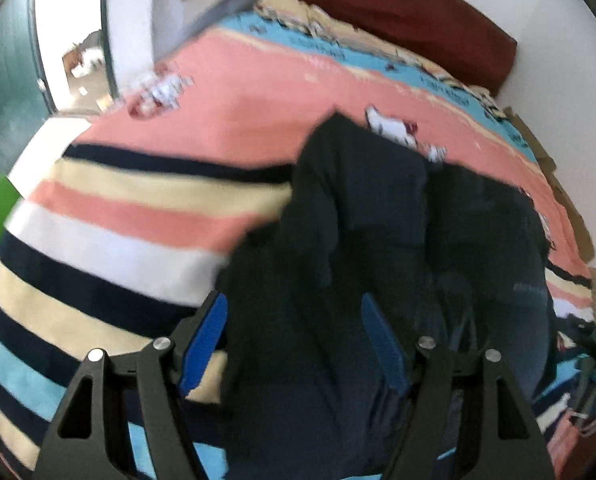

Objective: Fold large clothes

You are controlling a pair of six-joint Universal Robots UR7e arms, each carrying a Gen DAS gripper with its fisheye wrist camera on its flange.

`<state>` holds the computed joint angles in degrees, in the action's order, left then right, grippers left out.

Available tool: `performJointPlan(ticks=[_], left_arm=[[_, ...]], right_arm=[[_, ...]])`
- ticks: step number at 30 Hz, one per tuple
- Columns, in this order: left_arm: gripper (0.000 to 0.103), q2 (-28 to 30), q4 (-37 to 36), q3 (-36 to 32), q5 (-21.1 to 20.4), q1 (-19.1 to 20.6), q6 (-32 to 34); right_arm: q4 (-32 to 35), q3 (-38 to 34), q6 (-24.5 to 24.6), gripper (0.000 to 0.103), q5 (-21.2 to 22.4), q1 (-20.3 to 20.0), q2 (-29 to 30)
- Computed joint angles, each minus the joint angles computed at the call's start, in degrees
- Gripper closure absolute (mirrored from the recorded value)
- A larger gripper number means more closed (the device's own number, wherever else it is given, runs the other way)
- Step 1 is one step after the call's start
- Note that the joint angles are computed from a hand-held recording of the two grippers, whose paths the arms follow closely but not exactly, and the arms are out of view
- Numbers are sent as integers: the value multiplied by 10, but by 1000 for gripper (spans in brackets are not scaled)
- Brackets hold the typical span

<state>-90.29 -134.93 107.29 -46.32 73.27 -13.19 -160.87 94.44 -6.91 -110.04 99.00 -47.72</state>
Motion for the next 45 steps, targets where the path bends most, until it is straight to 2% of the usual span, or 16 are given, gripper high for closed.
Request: performJointPlan(ticks=[4, 6, 10, 17, 19, 22, 23, 25, 26, 27, 29, 30, 32, 35, 40, 45], left_arm=[[31, 18, 3, -3, -17, 30, 10], [15, 24, -9, -4, -22, 44, 15], [0, 33, -26, -8, -54, 74, 29], [0, 47, -22, -37, -245, 156, 31], [0, 48, -22, -40, -285, 169, 38], [2, 45, -51, -24, -304, 169, 49], [5, 44, -64, -15, -307, 166, 49], [19, 41, -77, -4, -325, 162, 51], [33, 35, -89, 5, -337, 161, 49], [51, 33, -94, 8, -372, 167, 46], [60, 25, -109, 19, -374, 157, 46], [65, 22, -111, 23, -371, 152, 50], [70, 10, -132, 42, -362, 138, 46], [76, -9, -162, 67, -357, 123, 37], [78, -64, -158, 99, -349, 82, 42], [78, -139, -122, 137, -347, 47, 39]], right_arm=[[48, -19, 14, 1, 22, -24, 21], [72, -30, 20, 1, 37, -37, 30], [118, -51, 29, 1, 90, -62, 43], [173, -79, -2, 0, 154, -81, 63], [167, -76, -11, 0, 168, -87, 65], [142, -65, -31, 0, 180, -91, 68], [137, -64, -36, 0, 181, -91, 70], [126, -60, -45, 0, 181, -90, 71], [119, -56, -50, 7, 183, -88, 70], [110, -49, -53, 14, 190, -88, 68], [93, -31, -58, 46, 224, -92, 60], [87, -24, -61, 51, 239, -93, 56], [74, -15, -69, 65, 241, -89, 52], [39, -1, -90, 76, 218, -75, 46], [-33, 31, -111, 82, 223, -50, 27], [-63, 82, -140, 83, 226, -32, -21]])
